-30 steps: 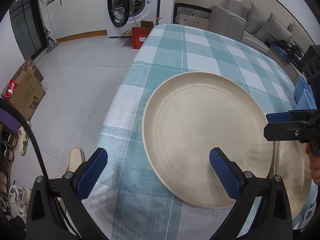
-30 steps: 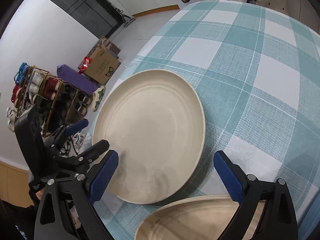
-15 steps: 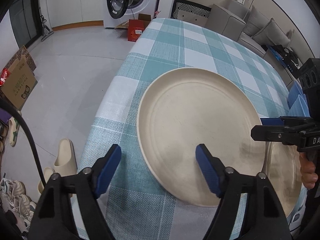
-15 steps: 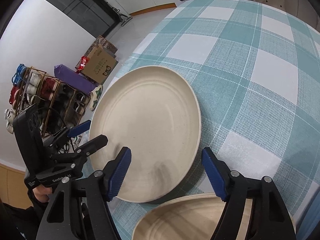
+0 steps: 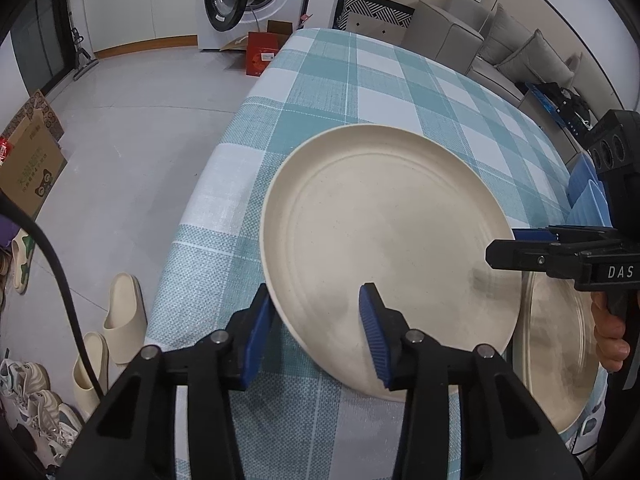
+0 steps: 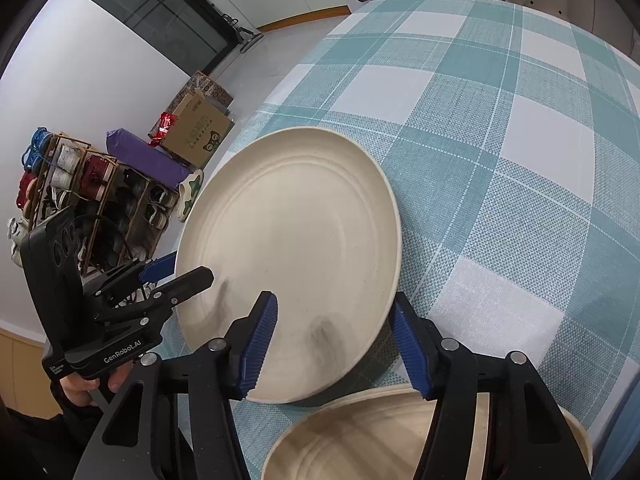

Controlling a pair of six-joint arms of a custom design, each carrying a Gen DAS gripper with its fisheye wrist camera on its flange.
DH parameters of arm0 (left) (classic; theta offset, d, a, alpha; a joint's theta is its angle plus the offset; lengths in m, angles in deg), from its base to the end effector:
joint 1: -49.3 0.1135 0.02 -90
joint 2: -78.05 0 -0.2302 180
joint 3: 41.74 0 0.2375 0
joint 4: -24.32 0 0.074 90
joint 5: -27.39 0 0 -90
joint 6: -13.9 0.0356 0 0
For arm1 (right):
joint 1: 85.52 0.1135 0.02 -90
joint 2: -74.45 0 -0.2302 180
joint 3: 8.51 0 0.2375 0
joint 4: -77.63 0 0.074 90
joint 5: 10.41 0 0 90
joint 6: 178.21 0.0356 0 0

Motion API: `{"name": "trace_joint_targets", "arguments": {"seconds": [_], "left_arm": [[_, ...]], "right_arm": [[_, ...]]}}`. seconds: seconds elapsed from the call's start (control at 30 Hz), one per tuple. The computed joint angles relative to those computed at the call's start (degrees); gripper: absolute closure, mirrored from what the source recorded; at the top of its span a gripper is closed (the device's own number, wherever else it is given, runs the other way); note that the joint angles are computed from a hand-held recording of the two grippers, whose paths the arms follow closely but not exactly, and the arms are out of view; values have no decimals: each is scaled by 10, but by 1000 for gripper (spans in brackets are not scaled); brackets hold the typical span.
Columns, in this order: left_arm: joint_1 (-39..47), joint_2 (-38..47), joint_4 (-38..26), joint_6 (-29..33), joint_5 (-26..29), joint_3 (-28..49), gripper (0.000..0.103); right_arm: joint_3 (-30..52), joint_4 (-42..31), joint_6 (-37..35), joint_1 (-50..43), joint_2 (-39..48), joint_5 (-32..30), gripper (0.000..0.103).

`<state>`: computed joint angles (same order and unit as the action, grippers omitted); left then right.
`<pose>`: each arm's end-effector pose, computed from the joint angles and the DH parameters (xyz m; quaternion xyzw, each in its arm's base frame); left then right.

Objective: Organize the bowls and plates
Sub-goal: 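Lower the right gripper onto the cream plate rim and close it, then lift the cream plate with the right gripper toward the other plate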

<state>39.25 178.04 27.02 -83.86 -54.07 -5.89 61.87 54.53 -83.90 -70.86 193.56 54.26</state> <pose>0.2115 -0.0429 0.0306 0.0377 0.9659 -0.1094 0.2318 0.3074 0.0962 0.0352 -0.1214 0.9564 0.2389 0.1163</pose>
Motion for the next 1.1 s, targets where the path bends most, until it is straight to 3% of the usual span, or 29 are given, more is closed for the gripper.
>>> {"name": "trace_joint_targets", "arguments": {"seconds": [0.47, 1.1], "left_arm": [[8, -28, 0, 6, -4, -21, 64], [-20, -71, 13, 6, -35, -43, 65]], "right_arm": [[-17, 15, 4, -1, -7, 16, 69], [-75, 64, -14, 14, -68, 61, 71]]}}
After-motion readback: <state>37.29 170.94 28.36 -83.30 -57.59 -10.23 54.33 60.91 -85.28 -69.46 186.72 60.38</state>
